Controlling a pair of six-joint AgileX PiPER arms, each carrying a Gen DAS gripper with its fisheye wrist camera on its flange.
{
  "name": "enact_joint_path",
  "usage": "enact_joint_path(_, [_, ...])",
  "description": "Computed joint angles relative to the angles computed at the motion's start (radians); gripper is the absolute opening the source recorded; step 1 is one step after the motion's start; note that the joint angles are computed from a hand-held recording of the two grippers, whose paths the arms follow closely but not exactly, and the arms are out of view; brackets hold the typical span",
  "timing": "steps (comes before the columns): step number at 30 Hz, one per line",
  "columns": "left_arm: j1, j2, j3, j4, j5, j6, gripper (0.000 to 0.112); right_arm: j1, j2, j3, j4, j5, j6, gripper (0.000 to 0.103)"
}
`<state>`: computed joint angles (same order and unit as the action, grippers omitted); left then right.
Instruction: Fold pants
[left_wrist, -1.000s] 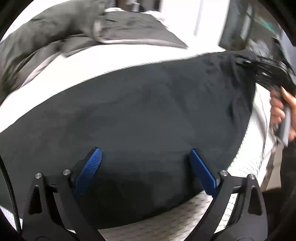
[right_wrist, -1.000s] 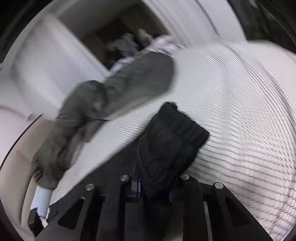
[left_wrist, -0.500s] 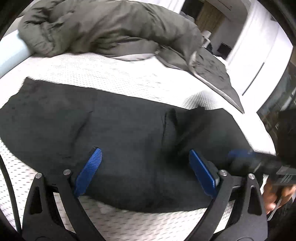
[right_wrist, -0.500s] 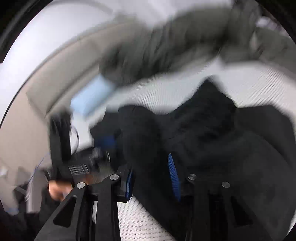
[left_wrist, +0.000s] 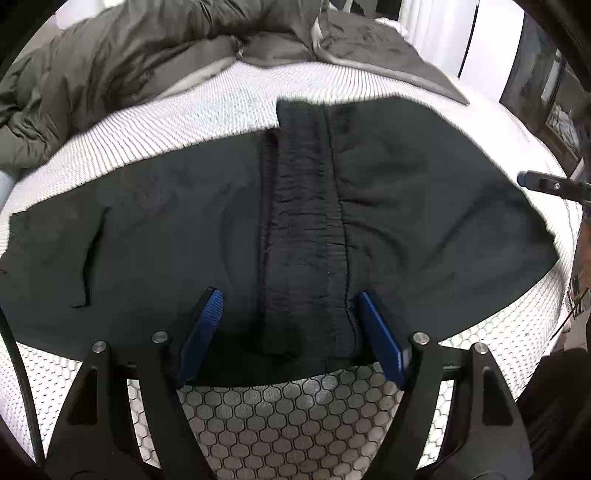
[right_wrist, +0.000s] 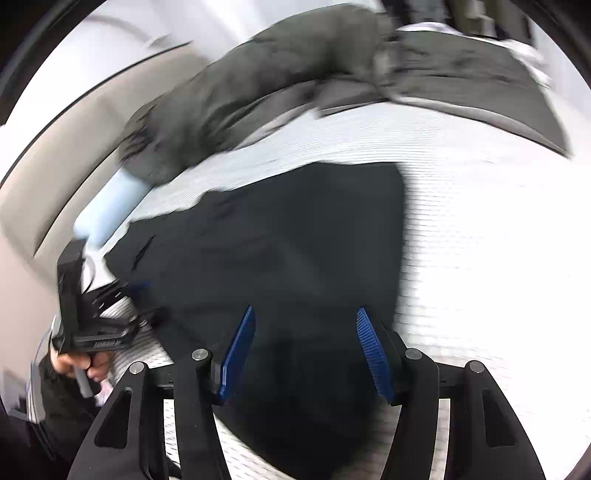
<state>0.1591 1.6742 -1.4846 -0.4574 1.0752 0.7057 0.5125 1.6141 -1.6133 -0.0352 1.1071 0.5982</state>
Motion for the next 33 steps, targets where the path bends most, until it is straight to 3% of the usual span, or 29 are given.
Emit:
enact_joint_path(3, [0.043, -0.047, 0.009, -0.125, -0.008, 0.021, 0.079, -0.070, -0.098, 0.108, -0.010, -0.008, 0.047, 0.059])
enact_joint_path(5, [0.034, -0.072, 0.018, -0.186, -0.040, 0.002, 0.082, -0.137, -0.167, 0.172, 0.067, -0.007, -0.002, 0.059])
enact_joint_path(10, [-0.177, -0.048, 0.000, -0.278, -0.001, -0.056, 0.082, -0.188, -0.174, 0.229, 0.235, -0.013, -0.151, 0.059])
enact_joint_path(14, [-0.399, -0.059, 0.045, -0.168, -0.098, -0.043, 0.082, -0.196, -0.164, 0.247, 0.291, -0.003, -0.189, 0.059])
enact_joint_path(16, [-0.509, -0.060, 0.062, -0.033, -0.148, -0.106, 0.082, -0.187, -0.179, 0.262, 0.311, -0.019, -0.208, 0.059])
enact_joint_path(20, [-0.506, -0.003, 0.020, -0.029, -0.131, -0.169, 0.082, -0.172, -0.228, 0.336, 0.373, -0.071, -0.247, 0.058])
enact_joint_path(23, [-0.514, 0.005, 0.016, -0.004, -0.118, -0.174, 0.083, -0.172, -0.246, 0.393, 0.431, -0.121, -0.270, 0.048])
enact_joint_path(25, [-0.506, 0.002, 0.020, 0.004, -0.157, -0.184, 0.083, -0.159, -0.226, 0.397, 0.451, -0.150, -0.265, 0.039])
enact_joint_path(28, [-0.479, 0.053, -0.081, -0.024, -0.129, -0.256, 0.083, -0.157, -0.225, 0.392, 0.459, -0.148, -0.261, 0.038])
enact_joint_path(33, [-0.563, 0.277, -0.437, 0.140, 0.008, -0.483, 0.083, -0.136, -0.243, 0.398, 0.454, -0.132, -0.250, 0.038])
